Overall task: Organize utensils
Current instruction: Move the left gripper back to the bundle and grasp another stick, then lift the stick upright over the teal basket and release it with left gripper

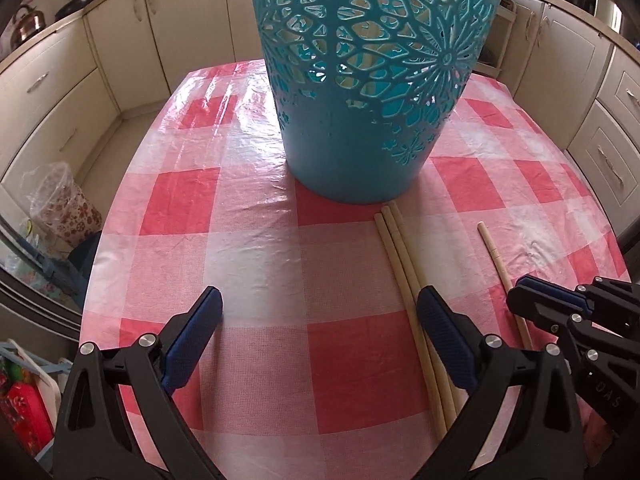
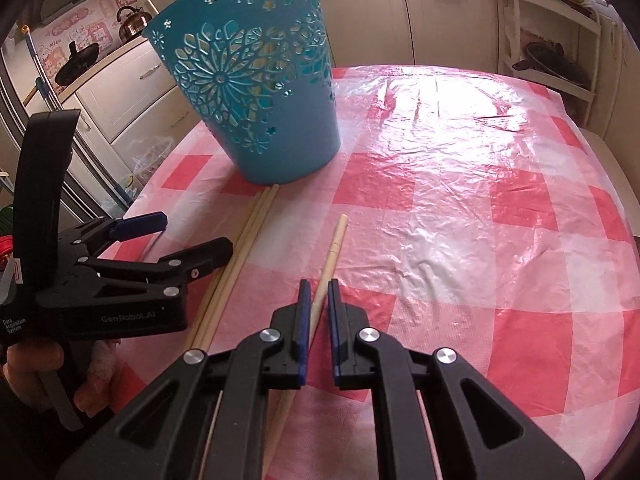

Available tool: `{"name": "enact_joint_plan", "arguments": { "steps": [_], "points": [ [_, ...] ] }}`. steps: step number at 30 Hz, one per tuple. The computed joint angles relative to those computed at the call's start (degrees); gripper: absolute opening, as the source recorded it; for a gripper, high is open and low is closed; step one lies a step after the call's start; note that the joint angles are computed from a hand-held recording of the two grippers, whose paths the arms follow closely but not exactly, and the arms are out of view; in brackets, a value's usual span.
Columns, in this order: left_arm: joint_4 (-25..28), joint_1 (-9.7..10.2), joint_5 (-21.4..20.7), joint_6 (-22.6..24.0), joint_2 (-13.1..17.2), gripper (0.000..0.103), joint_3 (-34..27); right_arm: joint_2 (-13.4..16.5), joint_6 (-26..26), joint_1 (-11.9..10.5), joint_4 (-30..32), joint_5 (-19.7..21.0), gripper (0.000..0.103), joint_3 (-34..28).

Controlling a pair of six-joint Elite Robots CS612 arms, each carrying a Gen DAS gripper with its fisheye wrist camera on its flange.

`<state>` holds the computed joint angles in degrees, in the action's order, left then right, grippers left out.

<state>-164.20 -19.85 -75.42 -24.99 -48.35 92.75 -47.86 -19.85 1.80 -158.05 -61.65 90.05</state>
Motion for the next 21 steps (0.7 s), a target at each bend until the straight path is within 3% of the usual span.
{"name": "enact_joint_plan", "arguments": {
  "steps": [8,11,14,18,21],
  "points": [
    [2.7,-0.47,1.8,-0.8,-0.3,0.093,-0.1,0.1,-0.1,-0.2,0.4,0.4,0.011,-0.3],
    [2.8,-0.57,1.6,-0.9,-0.2,0.084,-0.5,0.2,0.4,0.0,-0.4,0.3,0.011,-0.2],
    [2.8,-0.56,1.2,0.1,0.1,0.065,-1.4,0.5,0.9,0.1,-0.9,0.1,0.011,-0.5],
    [1.4,-0.31,-0.6,2.3,0.4,0.022,-1.8,0.6,1.2,0.1,-0.6,0.3,0.011,-0.7],
    [0.7,0.59,-5.0,2.2,0.1,0.01,-1.5,0.6,1.1,0.1,-0.1,0.5,0.012,-0.9]
  ]
}}
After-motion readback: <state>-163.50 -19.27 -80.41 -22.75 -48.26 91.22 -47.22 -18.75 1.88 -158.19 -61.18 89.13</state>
